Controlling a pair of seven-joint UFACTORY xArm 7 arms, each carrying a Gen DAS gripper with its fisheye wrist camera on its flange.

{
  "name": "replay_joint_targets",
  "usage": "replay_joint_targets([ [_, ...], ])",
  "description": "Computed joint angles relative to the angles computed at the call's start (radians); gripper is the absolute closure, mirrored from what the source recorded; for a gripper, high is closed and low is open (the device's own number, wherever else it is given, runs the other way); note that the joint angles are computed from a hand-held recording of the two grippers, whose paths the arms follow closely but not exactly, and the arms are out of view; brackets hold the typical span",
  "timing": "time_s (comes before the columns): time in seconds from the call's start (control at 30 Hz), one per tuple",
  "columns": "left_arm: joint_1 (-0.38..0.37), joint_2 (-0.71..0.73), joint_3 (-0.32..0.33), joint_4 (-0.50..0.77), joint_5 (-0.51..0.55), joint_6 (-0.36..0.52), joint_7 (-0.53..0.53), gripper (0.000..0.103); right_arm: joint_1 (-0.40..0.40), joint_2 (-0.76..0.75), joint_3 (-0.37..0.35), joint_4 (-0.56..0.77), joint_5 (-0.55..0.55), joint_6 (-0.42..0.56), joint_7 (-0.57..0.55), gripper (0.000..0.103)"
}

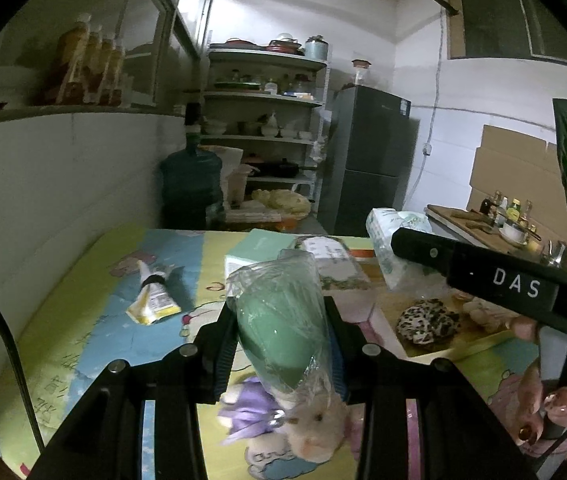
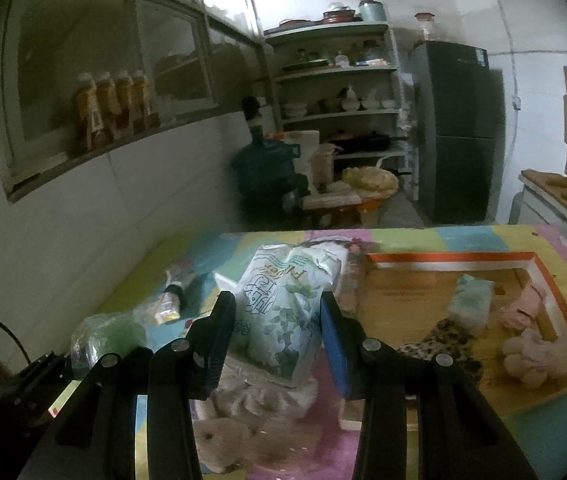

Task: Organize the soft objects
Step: 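Carry the green bag and floral wipes package over the cardboard box with both tools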

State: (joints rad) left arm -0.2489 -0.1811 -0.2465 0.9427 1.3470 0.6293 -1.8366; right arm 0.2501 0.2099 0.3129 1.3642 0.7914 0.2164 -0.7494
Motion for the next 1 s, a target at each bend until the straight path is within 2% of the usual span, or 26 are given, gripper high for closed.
replay_joint_targets([
  [0.27, -0.029, 0.073, 0.005, 0.087, 0.007, 0.013, 0.033, 0.063, -0.038, -0.013, -0.014, -0.004, 0.066, 0.016, -0.052, 0.059],
  [1.0, -0.154, 0.285, 0.085, 0.336, -0.021, 0.009, 0.143, 0.063, -0.105, 0.018, -0.060, 0.044, 0.083, 0.051, -0.051, 0.059],
])
